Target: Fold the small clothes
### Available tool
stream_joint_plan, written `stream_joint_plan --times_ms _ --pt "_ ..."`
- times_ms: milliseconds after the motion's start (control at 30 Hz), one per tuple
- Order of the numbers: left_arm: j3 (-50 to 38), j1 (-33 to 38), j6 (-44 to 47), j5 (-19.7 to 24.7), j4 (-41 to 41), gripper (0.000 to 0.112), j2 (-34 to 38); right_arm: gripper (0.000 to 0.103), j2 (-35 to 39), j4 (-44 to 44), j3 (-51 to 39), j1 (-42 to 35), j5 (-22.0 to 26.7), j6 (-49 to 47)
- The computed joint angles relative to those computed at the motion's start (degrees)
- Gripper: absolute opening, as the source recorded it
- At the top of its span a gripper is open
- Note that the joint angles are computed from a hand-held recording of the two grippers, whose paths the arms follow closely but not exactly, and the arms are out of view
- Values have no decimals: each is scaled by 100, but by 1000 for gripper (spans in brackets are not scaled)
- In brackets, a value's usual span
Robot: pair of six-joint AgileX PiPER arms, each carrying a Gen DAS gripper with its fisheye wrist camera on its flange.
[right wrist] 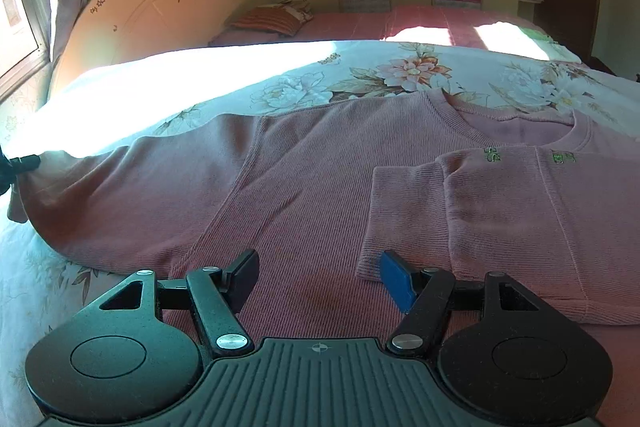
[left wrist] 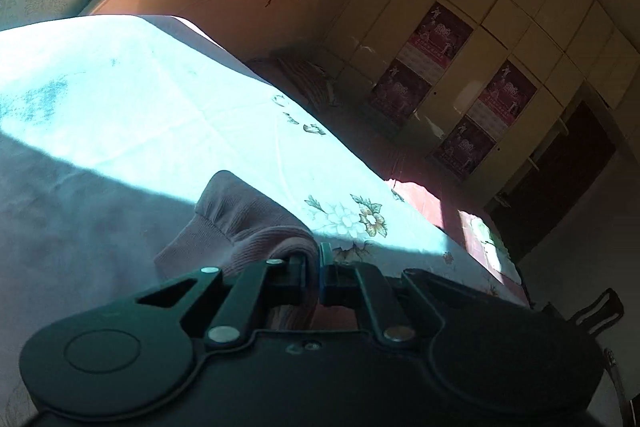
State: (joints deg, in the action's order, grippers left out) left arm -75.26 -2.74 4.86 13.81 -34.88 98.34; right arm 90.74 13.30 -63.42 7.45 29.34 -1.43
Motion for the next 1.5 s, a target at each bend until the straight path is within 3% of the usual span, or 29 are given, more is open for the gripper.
stream_joint_plan --times_ms 133,233,400,467,533,633,667,767,833,933,1067,1167,1267,1400,1433,1467,1500 --pt "-460 -910 -331 132 499 5 -39 67 -171 1353 112 -474 49 -1266" --pt "-1023 -1794 -787 268 1087 5 265 67 -569 1777 220 -991 198 -1736" --pt "-1944 -3059 -1418 400 1746 5 1212 67 -1076 2220 245 -2434 865 -2665" --pt "-2442 -3438 -1648 575 2071 5 1732 67 -1149 2332 217 -3109 1183 -3038" --pt "-3148 -3743 -1976 1157 2543 5 2297 67 -1147 2448 186 -3714 1495 -3330" --pt "-3643 -3931 -2047 1988 2677 24 2691 67 -1046 2774 77 -4445 2055 -3661" --pt "-3580 -3959 -2098 2052 2775 29 2662 67 -1010 2886 25 -4645 2250 -3752" --pt "-2909 -4043 -2468 1774 3298 56 2201 67 -911 3138 -61 -4875 2587 -3961" --pt "-2446 -4034 -2773 1608 3690 56 1819 67 -928 3210 -60 -4793 2621 -4084" --pt "-1671 -3929 -3790 1454 4604 56 1200 67 -1036 3262 89 -4419 2520 -4361" --pt "-921 -3574 -4975 1653 5665 56 539 67 -1230 3208 345 -3569 2101 -4522" --pt "-724 -3260 -5175 1908 5835 56 457 67 -1296 2850 529 -2846 1565 -4478" --pt "-501 -3067 -5230 1911 5864 56 416 67 -1377 2012 833 -2049 630 -4267" --pt "-412 -2993 -5150 1849 5746 56 524 67 -1142 1070 1003 -1486 -223 -3719" --pt "-371 -3000 -5164 1811 5780 57 528 64 -1070 1140 1005 -1485 -311 -3762" --pt "-365 -3007 -5182 1791 5807 57 545 44 -994 1439 953 -1570 -251 -3989" --pt "-370 -3006 -5180 1780 5798 57 563 33 -910 1595 862 -1625 -159 -4018"
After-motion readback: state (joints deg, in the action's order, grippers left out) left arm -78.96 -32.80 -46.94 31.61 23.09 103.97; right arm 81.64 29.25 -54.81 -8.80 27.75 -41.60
